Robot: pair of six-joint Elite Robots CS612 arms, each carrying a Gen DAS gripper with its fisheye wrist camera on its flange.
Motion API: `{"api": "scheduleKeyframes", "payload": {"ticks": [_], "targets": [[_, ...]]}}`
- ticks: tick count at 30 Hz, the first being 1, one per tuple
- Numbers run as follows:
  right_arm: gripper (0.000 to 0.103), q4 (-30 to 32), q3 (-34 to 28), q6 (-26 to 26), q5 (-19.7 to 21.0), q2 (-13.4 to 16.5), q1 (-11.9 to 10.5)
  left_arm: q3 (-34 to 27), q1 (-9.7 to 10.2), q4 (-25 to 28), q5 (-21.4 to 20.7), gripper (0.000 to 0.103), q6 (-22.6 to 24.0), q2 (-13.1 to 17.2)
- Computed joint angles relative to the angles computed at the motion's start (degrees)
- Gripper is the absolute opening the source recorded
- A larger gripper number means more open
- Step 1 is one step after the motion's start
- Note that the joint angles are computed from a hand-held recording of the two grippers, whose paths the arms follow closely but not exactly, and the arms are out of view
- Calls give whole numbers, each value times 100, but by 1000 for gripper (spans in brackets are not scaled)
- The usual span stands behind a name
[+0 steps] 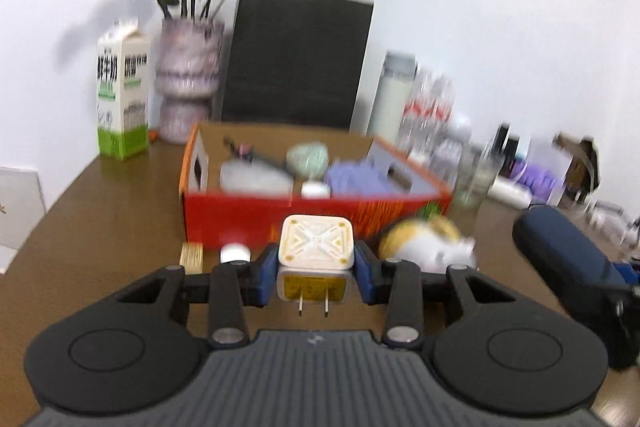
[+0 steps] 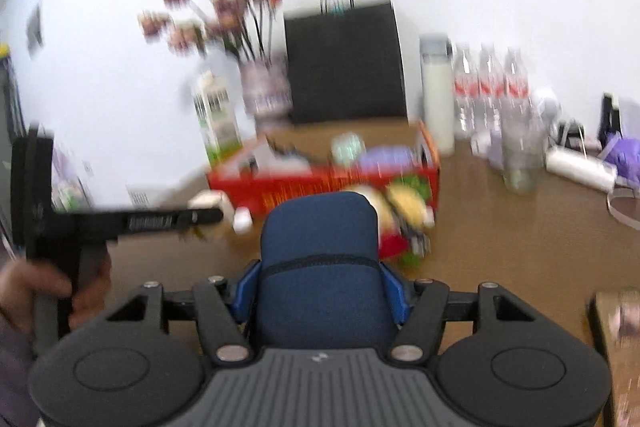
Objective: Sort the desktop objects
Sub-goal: 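Carry the case and adapter into the cardboard box and open both grippers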
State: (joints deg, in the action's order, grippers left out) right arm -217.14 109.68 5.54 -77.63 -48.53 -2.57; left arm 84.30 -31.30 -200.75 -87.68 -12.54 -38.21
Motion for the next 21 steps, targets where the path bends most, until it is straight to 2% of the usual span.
{"api": "scheduleKeyframes", "payload": {"ticks": [2, 5, 8, 10, 12, 15, 17, 21], "targets": [[61, -125, -198, -3, -54, -1, -28, -203, 44, 135, 76, 39, -35, 6], [61, 103, -706, 11, -325, 64, -42, -758, 69, 559, 607, 39, 117, 158], [61, 821, -1375, 323, -260, 211, -118, -1566, 172, 1591, 759, 39, 103, 427], [61, 1546, -1905, 481, -129, 369, -168, -2111, 227, 2446, 843, 39, 63, 635], [61, 2305, -2446, 541, -170, 564, -152, -2685, 264, 3394, 876, 39, -46, 866], [61, 3492, -3302, 155, -808, 919, 0, -3313, 280, 4348, 910, 40, 16, 1161], [61, 4289, -3873, -107, -1268, 1187, 113, -3539, 265, 4524, 990, 40, 188, 1307], [61, 5495, -4752, -294, -1806, 1652, 235, -4045, 267, 4789, 1073, 40, 167, 1609]]}}
